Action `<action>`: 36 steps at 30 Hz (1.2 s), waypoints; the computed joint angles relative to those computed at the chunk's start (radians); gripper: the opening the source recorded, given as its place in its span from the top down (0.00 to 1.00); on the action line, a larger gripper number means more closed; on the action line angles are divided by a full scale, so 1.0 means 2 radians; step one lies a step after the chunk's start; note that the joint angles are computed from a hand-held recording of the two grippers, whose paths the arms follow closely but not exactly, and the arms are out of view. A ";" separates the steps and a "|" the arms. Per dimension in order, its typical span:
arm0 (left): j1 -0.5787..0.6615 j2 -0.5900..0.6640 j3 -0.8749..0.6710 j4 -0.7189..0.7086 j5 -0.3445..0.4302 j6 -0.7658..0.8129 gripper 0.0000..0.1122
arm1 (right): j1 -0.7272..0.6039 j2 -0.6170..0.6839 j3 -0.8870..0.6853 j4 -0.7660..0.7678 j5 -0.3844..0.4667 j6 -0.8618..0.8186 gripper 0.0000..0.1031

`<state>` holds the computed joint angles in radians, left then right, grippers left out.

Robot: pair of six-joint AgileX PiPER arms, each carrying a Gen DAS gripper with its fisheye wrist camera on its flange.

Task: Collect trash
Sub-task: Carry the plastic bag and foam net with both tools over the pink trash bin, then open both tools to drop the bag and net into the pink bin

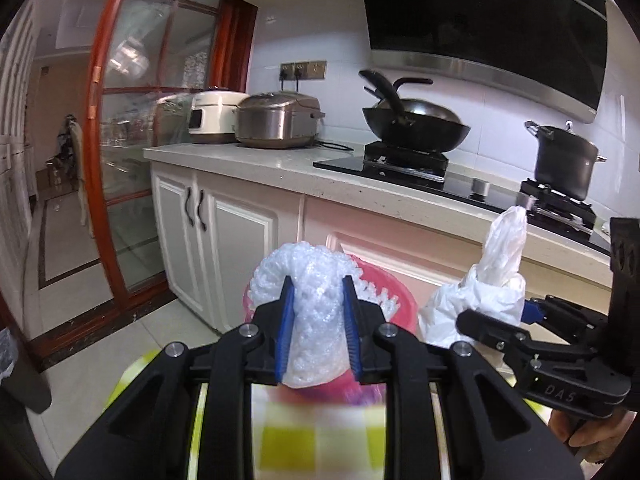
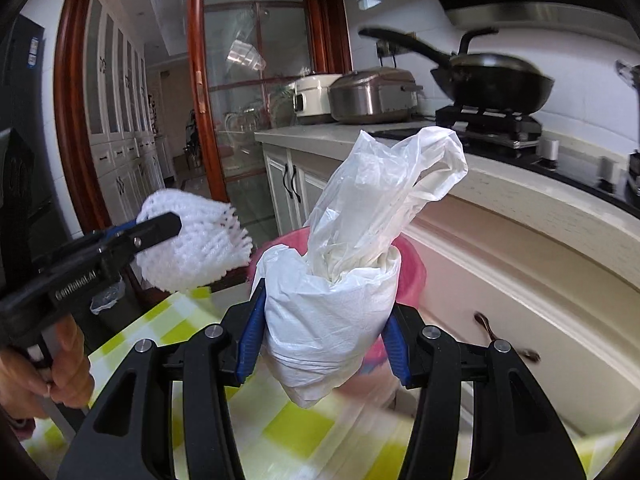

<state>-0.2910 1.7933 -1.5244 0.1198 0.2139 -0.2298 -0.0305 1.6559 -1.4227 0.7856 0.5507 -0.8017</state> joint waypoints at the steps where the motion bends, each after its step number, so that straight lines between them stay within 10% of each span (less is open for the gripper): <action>1: 0.008 0.030 -0.040 -0.050 0.012 0.049 0.80 | 0.001 0.024 -0.026 -0.008 0.003 0.008 0.51; 5: 0.040 0.130 -0.181 -0.203 0.074 0.195 0.80 | -0.003 0.124 -0.140 -0.024 0.037 0.036 0.51; 16: 0.053 0.333 -0.484 -0.219 0.212 0.196 0.74 | 0.012 0.256 -0.288 -0.082 0.075 0.085 0.39; 19: 0.062 0.327 -0.460 -0.241 0.198 0.206 0.64 | 0.004 0.247 -0.263 -0.055 0.067 0.058 0.24; 29: 0.049 0.135 -0.146 -0.262 0.063 0.248 0.43 | -0.019 0.098 -0.094 0.006 0.047 -0.023 0.23; 36: -0.013 -0.157 0.187 0.070 -0.035 -0.072 0.12 | -0.057 -0.168 0.117 0.027 0.079 -0.051 0.20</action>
<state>-0.3162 1.4799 -1.1498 0.2594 0.1440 -0.3741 -0.1453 1.3209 -1.1878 0.8403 0.7080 -0.9032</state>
